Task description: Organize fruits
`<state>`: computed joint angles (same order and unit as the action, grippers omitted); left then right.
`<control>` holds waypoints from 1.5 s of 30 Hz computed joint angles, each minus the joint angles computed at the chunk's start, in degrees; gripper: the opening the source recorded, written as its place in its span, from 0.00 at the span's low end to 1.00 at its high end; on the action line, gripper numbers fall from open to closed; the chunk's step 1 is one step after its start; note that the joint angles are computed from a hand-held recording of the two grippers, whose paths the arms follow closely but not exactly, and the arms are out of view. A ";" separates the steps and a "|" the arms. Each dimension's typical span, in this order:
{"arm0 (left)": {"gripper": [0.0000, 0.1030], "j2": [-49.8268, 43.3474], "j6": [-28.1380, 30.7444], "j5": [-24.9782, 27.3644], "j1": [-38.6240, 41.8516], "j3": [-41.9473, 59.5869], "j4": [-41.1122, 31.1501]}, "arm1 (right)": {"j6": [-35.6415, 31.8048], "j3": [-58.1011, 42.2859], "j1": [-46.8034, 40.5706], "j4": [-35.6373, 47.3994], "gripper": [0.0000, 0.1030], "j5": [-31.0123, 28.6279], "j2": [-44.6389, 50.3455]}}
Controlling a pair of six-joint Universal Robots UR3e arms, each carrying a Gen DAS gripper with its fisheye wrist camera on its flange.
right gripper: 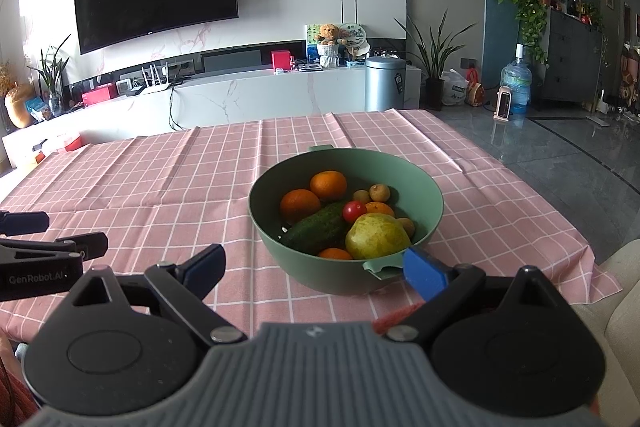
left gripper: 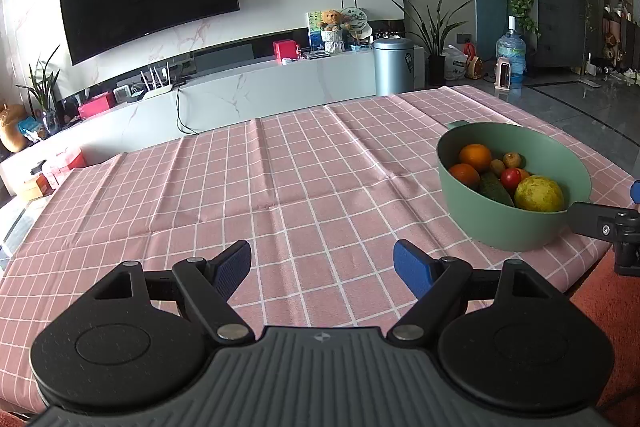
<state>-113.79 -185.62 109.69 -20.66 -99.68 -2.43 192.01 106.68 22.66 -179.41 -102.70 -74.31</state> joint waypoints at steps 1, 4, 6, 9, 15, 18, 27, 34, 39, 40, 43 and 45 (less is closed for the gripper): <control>0.92 -0.17 -0.12 0.10 -0.13 0.29 -0.17 | 0.00 0.00 0.00 0.00 0.89 0.00 0.00; 0.92 -0.16 -0.16 0.07 -0.13 0.29 -0.15 | -0.09 -0.07 0.04 0.01 0.89 -0.12 0.04; 0.92 -0.18 -0.12 0.13 -0.15 0.29 -0.10 | -0.05 -0.06 0.03 0.00 0.89 -0.08 0.05; 0.92 -0.16 -0.14 0.11 -0.16 0.30 -0.18 | -0.03 -0.07 0.00 -0.04 0.89 -0.04 0.08; 0.92 -0.13 -0.17 0.12 -0.18 0.26 -0.17 | -0.01 -0.32 0.17 0.43 0.89 -0.43 0.00; 0.92 -0.13 -0.17 0.12 -0.18 0.26 -0.17 | 0.00 -0.35 0.16 0.46 0.89 -0.43 0.00; 0.92 -0.33 -0.09 0.55 -0.46 0.78 -0.49 | 0.08 -0.27 0.32 0.51 0.89 -0.65 -0.05; 0.92 -0.63 -0.52 1.62 -1.11 1.44 -0.79 | 0.05 -0.25 0.31 0.49 0.89 -0.62 -0.07; 0.92 -0.68 0.25 1.37 -1.28 1.32 -0.04 | 0.03 -0.29 0.31 0.58 0.89 -0.62 -0.10; 0.92 -0.65 0.40 1.13 -1.20 1.26 0.01 | 0.03 -0.29 0.31 0.58 0.89 -0.62 -0.10; 0.92 -0.50 0.35 0.47 -0.79 0.74 0.37 | 0.03 -0.29 0.30 0.57 0.89 -0.61 -0.12; 0.92 -0.50 0.36 0.57 -0.78 0.63 0.43 | 0.02 -0.31 0.31 0.58 0.89 -0.63 -0.11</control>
